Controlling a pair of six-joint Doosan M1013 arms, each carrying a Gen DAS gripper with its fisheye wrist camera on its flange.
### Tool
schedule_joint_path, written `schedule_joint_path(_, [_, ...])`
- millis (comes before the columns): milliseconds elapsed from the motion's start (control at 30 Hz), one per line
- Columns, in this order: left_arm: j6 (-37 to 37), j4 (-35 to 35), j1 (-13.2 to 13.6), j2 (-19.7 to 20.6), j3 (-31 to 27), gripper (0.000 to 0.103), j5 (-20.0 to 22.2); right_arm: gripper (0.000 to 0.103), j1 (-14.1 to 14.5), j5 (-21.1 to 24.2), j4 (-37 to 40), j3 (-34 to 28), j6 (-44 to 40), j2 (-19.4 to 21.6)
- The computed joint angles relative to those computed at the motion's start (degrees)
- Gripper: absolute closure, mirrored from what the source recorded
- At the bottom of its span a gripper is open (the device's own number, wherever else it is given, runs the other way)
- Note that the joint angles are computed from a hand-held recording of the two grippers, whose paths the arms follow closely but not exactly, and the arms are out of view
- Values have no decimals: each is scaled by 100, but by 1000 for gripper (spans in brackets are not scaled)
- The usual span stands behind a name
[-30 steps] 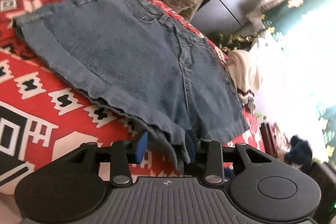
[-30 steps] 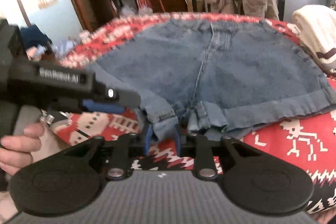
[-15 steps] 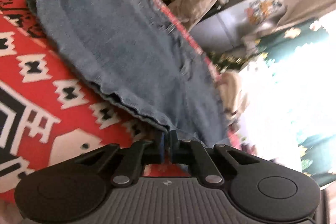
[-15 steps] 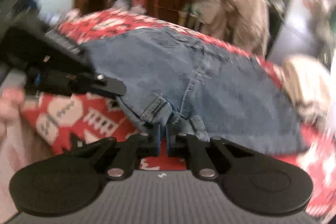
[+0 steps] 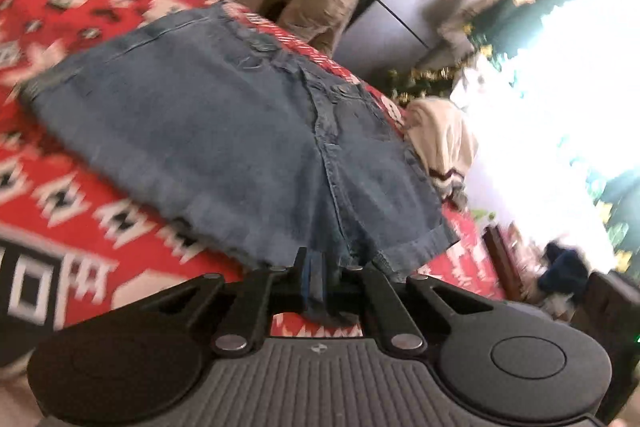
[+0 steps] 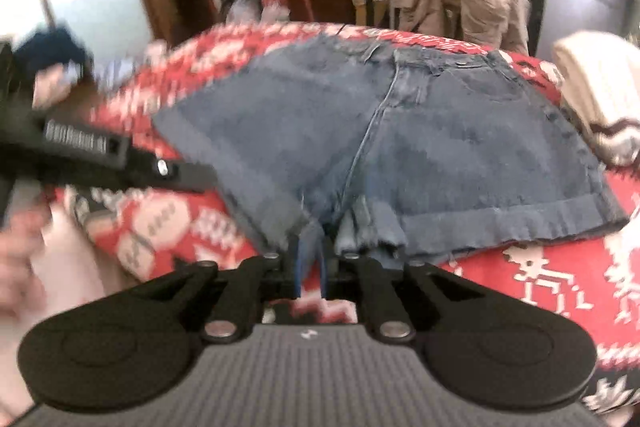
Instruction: Fold clothes
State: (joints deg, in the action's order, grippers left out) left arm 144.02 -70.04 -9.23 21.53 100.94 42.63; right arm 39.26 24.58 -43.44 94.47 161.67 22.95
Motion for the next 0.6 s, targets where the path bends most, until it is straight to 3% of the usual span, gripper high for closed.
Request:
schedule_joint_path(67, [-234,325,-113,95,-94,99,-109,94,-32,-184,-264,-15,538,91])
schedule_joint_path(133, [-315,528,-187,106,-97,99,-185,94,-45,-119,94,-70,241,181])
schedule_joint_path(300, [70,466,-179,-33,61,99,82,94,-16,28,779,-10,-570,114])
schedule_joint_path(367, [180,483,-185,-89,109,99,185,92,-4,26,503,128,-183,-33])
schedule_joint_path(500, [419,602,-358,-150,134,98,-17,90,-56,7,-205,332,894,-218])
schedule_joint_path(600, [407,841,-543,-143,107,86,-232,89,-163,-4,-271,359,1202,-189])
